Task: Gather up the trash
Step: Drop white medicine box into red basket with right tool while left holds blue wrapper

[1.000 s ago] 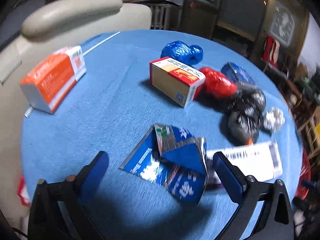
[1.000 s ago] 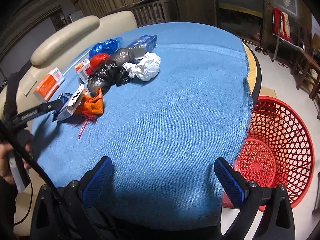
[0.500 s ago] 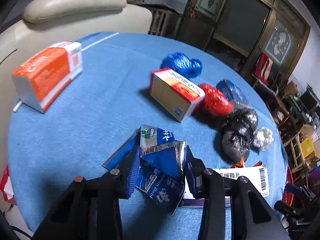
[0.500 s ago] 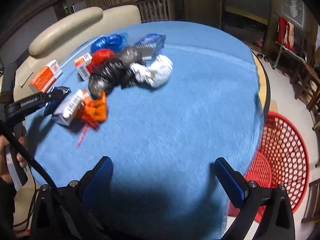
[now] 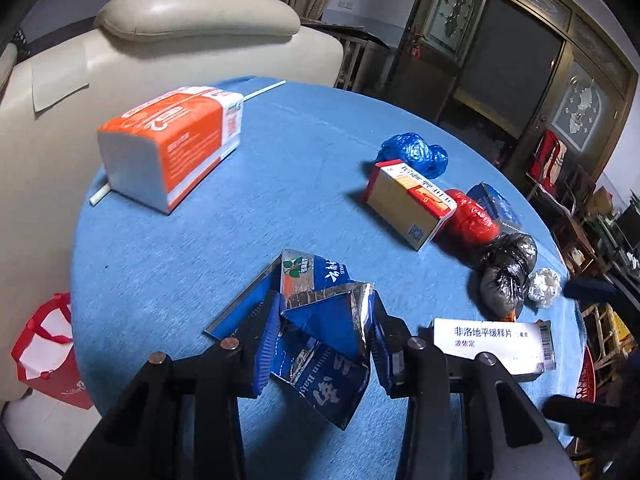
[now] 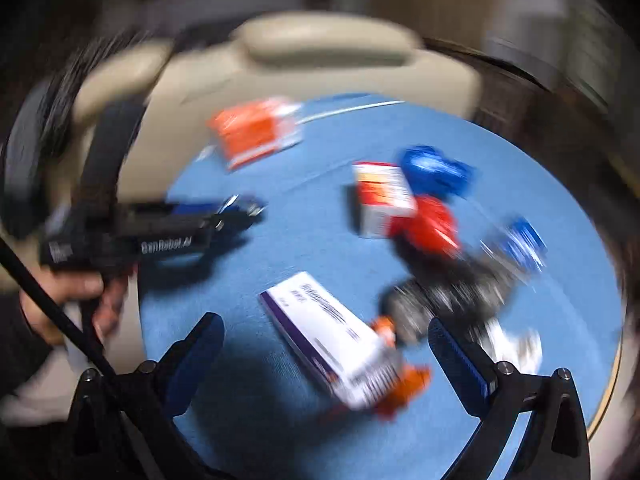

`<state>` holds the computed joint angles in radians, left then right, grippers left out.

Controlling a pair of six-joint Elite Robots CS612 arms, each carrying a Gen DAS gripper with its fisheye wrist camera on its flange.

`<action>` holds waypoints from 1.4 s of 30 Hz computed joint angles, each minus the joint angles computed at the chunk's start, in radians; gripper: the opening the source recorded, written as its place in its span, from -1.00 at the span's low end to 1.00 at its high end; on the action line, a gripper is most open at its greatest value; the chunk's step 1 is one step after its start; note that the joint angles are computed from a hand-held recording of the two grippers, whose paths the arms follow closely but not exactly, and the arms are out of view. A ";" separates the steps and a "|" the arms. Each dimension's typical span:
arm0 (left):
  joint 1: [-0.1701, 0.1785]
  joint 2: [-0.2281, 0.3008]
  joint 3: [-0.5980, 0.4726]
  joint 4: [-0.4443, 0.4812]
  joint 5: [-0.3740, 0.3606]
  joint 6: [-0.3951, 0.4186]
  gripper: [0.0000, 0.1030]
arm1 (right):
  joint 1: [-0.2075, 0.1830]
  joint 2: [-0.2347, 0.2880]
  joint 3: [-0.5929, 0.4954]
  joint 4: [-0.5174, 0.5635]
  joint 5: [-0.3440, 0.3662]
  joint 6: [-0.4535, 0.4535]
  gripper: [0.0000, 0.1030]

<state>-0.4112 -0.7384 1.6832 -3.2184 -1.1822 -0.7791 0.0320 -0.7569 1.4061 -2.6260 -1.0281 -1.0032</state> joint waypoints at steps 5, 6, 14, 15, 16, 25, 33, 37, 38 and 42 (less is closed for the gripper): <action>-0.004 -0.007 0.019 0.000 0.012 -0.020 -0.16 | 0.040 0.055 -0.089 0.098 -0.129 -0.117 0.62; -0.004 -0.010 0.025 0.000 0.011 -0.023 -0.16 | 0.043 0.068 -0.114 0.142 -0.149 -0.108 0.32; -0.016 -0.009 0.006 0.026 0.011 -0.016 -0.15 | -0.004 0.047 -0.082 0.141 -0.014 0.012 -0.03; -0.021 -0.010 0.001 0.030 0.014 -0.010 -0.15 | -0.014 0.040 -0.073 0.126 0.013 0.041 -0.03; -0.025 -0.010 -0.003 0.033 0.017 -0.005 -0.15 | -0.025 0.035 -0.064 0.106 0.043 0.078 -0.03; -0.083 -0.004 -0.064 0.061 0.009 0.103 -0.15 | -0.136 0.012 0.018 -0.092 0.206 0.459 -0.03; -0.135 0.013 -0.139 0.073 -0.027 0.239 -0.15 | -0.248 0.000 0.088 -0.286 0.209 0.749 -0.03; -0.155 0.023 -0.179 0.089 -0.044 0.293 -0.16 | -0.285 0.004 0.107 -0.363 0.178 0.845 -0.03; -0.160 0.028 -0.193 0.093 -0.053 0.312 -0.15 | -0.293 0.007 0.108 -0.379 0.166 0.870 -0.03; -0.173 0.043 -0.234 0.107 -0.085 0.361 -0.15 | -0.325 0.014 0.112 -0.402 0.118 0.936 -0.03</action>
<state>-0.5845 -0.6951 1.4492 -3.1112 -1.2675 -0.4180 -0.2931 -0.7431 1.5185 -3.0281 -0.9105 -0.0669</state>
